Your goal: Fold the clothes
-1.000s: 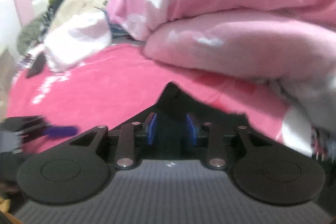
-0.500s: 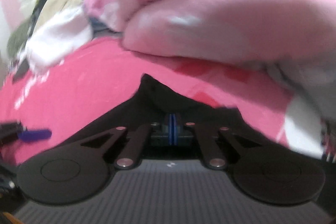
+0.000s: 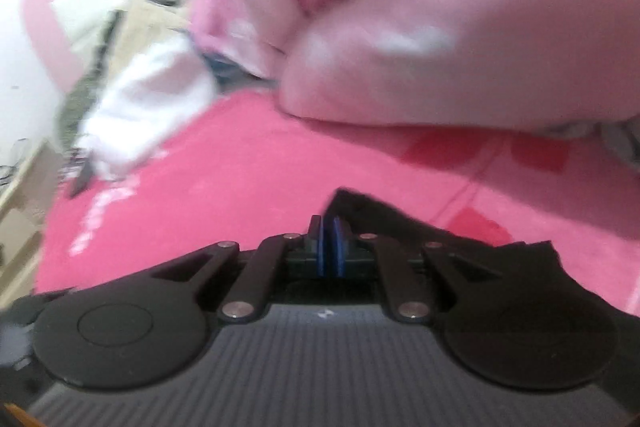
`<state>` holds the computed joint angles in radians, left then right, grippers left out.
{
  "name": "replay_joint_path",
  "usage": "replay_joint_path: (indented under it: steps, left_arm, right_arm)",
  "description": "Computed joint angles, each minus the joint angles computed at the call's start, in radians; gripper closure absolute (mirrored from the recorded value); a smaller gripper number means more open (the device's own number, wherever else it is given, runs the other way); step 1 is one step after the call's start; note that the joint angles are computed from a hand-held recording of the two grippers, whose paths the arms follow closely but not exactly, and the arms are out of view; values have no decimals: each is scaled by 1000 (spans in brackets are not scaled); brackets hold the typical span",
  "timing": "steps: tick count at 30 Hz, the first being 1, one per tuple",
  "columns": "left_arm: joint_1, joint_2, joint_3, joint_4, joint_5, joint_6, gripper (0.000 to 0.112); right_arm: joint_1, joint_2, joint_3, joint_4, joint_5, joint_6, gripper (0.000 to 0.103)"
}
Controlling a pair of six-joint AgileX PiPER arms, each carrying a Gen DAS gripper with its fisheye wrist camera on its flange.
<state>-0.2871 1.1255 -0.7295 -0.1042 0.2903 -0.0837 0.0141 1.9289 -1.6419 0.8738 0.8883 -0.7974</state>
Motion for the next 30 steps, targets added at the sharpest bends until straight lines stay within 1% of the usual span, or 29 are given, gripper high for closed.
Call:
replay_joint_path:
  steps: [1,2,3,4,5,7,8,11,12,14,15,17,19,20,21,22,24,25,26,28,30]
  left_arm:
    - [0,0,0,1,1,-2,45]
    - [-1,0,-1,2,1,-3,45]
    - [-1,0,-2,0,2,-2,45]
    - [1,-1,-2,-6,3,4,45]
    - [2,-1,-2,-13,3,9,45]
    - [6,-1,-1,-34,1,28,45]
    - [8,-2,0,-43,0,36,45]
    - [10,-2,0,-52,0,43,45]
    - [10,-2,0,-55,0,44,45]
    - [13,-3,1,-64,1,50,45]
    - [17,-4,2,-79,0,63,45]
    - [30,-5,6,-138,-2,117,45]
    - [45,-5,10,-206,-2,181,45]
    - [48,-6,11,-221,-3,195,45]
    - [48,-7,13,-223,-4,196,45]
    - [48,-7,14,-227,-5,199,45]
    - [52,-9,17,-248,-6,218,45]
    - [56,-9,18,-268,-5,238,45]
    - [62,-9,19,-294,-4,261,45]
    - [79,-10,22,-366,1,329,45]
    - [109,-10,27,-492,13,445,46]
  right_arm:
    - [-7,23,-15,9,-41,40,102]
    - [-11,29,-14,-4,-102,95,101]
    - [-20,12,-2,-45,-166,163,97]
    - [-44,-7,15,-47,-189,191,95]
    - [-79,-40,47,-9,-172,179,95]
    - [-182,-90,80,87,-48,112,95]
    - [-229,-123,106,108,34,73,95]
    - [-315,-188,171,104,223,19,95]
    - [-325,-199,190,93,257,14,95]
    - [-310,-215,234,64,249,15,95]
    - [-301,-229,258,39,223,30,96]
    - [-280,-272,312,-54,101,119,103]
    - [-280,-336,363,-123,7,208,103]
    - [-283,-374,388,-146,-27,231,98]
    - [-286,-414,415,-159,-50,218,96]
    - [-290,-442,433,-152,-52,194,96]
    - [-299,-456,437,-75,9,111,96]
    - [-284,-451,436,-40,31,66,96]
    - [-249,-444,433,-27,31,23,96]
    - [-182,-433,423,-54,13,-54,96]
    - [-112,-425,417,-178,-16,-79,93]
